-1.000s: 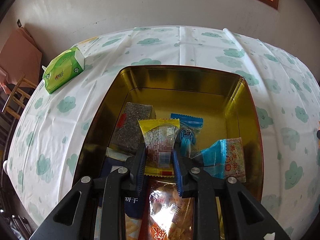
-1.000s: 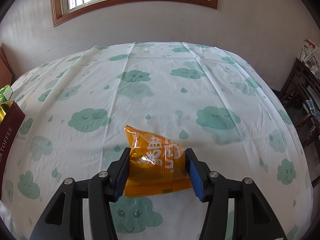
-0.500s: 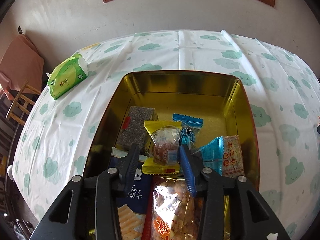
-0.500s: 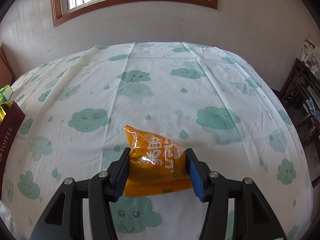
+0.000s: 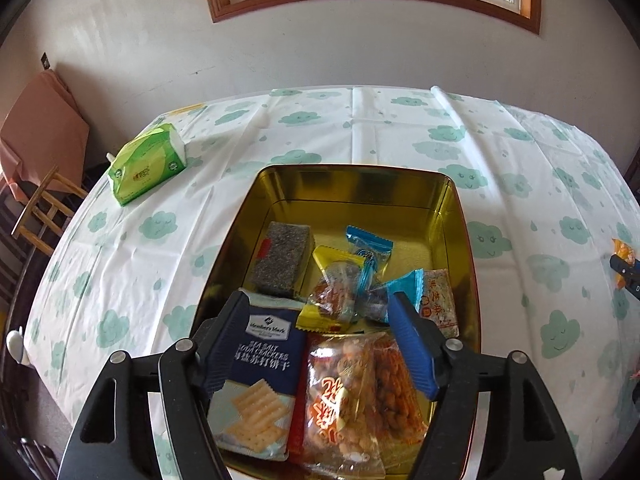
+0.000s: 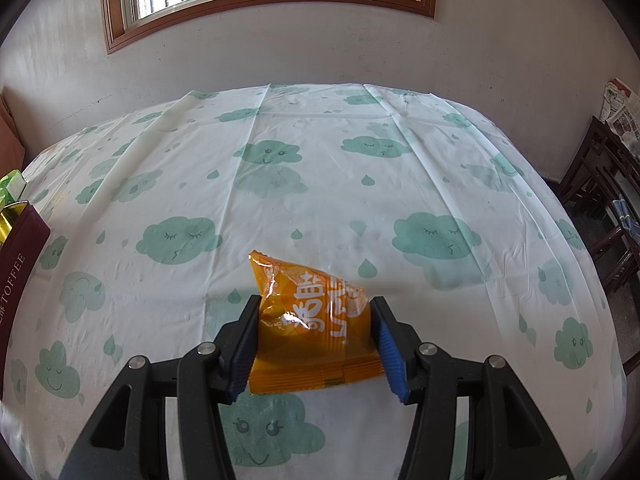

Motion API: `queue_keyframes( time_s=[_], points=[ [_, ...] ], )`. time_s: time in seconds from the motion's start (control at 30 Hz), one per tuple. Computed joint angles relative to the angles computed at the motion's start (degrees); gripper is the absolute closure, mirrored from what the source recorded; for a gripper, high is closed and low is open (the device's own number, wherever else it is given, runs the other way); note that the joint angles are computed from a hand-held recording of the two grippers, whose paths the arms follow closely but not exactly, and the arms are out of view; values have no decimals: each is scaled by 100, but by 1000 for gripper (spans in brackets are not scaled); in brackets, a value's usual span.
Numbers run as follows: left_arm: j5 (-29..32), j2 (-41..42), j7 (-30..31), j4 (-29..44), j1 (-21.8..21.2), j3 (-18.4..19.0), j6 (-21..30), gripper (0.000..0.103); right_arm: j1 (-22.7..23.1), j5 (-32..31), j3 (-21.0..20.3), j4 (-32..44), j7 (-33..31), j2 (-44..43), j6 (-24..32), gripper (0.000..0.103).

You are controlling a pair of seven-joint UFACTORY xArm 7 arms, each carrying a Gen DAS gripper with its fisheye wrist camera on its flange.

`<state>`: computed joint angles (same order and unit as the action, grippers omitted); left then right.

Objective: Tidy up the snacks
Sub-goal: 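Carry the orange snack bag into the tin and open the right tool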

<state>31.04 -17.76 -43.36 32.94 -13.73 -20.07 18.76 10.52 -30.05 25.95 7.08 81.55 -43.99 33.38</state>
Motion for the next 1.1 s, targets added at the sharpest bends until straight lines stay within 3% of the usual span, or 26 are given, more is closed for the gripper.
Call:
queue_keyframes(
  time_s=[0.5, 0.63, 0.77, 0.9, 1.1],
  points=[
    [-708, -633, 469, -503, -41, 195, 45, 28, 3, -9, -10, 2, 4, 5, -10, 48],
    [-635, -759, 476, -540, 94, 20, 86, 27, 5, -6, -7, 4, 6, 6, -10, 48],
    [-846, -868, 682, -584, -48, 134, 121, 25, -4, 0, -33, -42, 10, -28, -106, 48],
    [-767, -974, 620, -585, 96, -41, 143, 23, -14, 44, 28, 14, 83, 21, -10, 48],
    [-906, -1016, 685, -611, 44, -14, 125, 22, 19, 111, -29, 150, 56, 143, 188, 49]
  ],
)
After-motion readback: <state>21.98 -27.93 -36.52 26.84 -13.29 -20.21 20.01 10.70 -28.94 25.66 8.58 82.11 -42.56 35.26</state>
